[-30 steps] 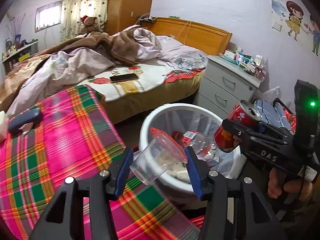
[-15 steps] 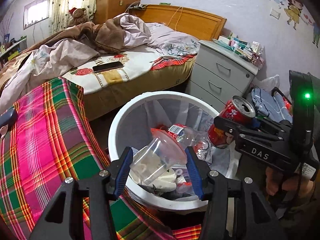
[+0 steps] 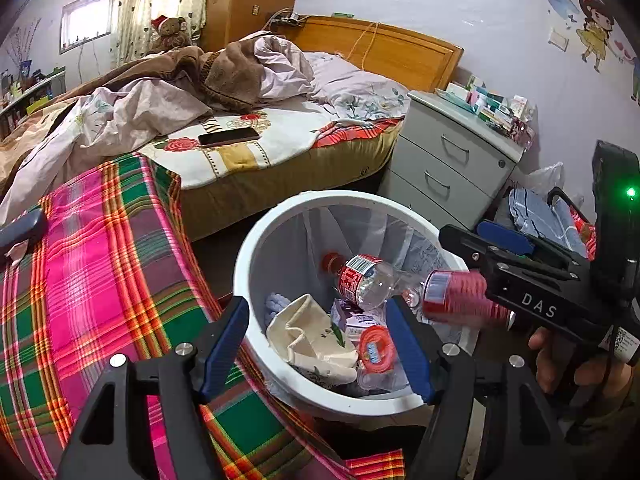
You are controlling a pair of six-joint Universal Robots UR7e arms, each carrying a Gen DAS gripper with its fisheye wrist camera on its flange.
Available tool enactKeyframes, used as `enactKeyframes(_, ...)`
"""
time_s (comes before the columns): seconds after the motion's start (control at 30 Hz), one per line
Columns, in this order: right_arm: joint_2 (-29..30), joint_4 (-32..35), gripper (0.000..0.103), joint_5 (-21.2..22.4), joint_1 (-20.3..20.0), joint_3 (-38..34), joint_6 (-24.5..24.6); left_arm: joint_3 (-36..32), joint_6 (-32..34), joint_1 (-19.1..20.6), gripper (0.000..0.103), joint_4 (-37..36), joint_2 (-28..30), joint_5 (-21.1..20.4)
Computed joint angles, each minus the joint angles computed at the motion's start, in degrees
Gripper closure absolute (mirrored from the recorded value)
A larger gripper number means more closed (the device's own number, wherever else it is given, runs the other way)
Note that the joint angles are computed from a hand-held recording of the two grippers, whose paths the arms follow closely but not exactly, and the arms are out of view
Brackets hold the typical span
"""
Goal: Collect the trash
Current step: 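Carry clear cup and red can over the wastebasket and open both tools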
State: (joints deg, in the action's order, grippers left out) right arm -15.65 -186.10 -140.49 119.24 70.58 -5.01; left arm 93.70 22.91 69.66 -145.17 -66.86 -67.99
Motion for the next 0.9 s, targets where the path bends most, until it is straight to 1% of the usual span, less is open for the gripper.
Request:
enactKeyframes(0.13,-0.1,-1.5,0.038,0.5,0.4,0.2,-0.2,0.8,0.1,-0.1,0.030,-1.2,-1.0,0.1)
enactKeyframes(0.23,0.1,-1.5,0.038,-0.2,0.8,0.0,-0.1,1.6,0.0,-0.2,0.029,-1.9,-1.8,0.4)
enactKeyframes(0.47,0.7,-2.9,0.038,-0.5,2.0,0.5,-0.3,4.6,0.2,-0.7,0.029,-4.2,-4.2,2.1)
enactKeyframes(0.63,0.5,-5.2,0.038,-0.2,2.8,2.0,0.6,7.1,0.3,-1.2,0.029,-6.6,-6.5,3.1)
enactKeyframes(0.9,0.9,-9.5,0.038,0.0,4.9,3.8,0.1,11.6,0.5,-1.5,0.029,-10.0,-11.2,3.3)
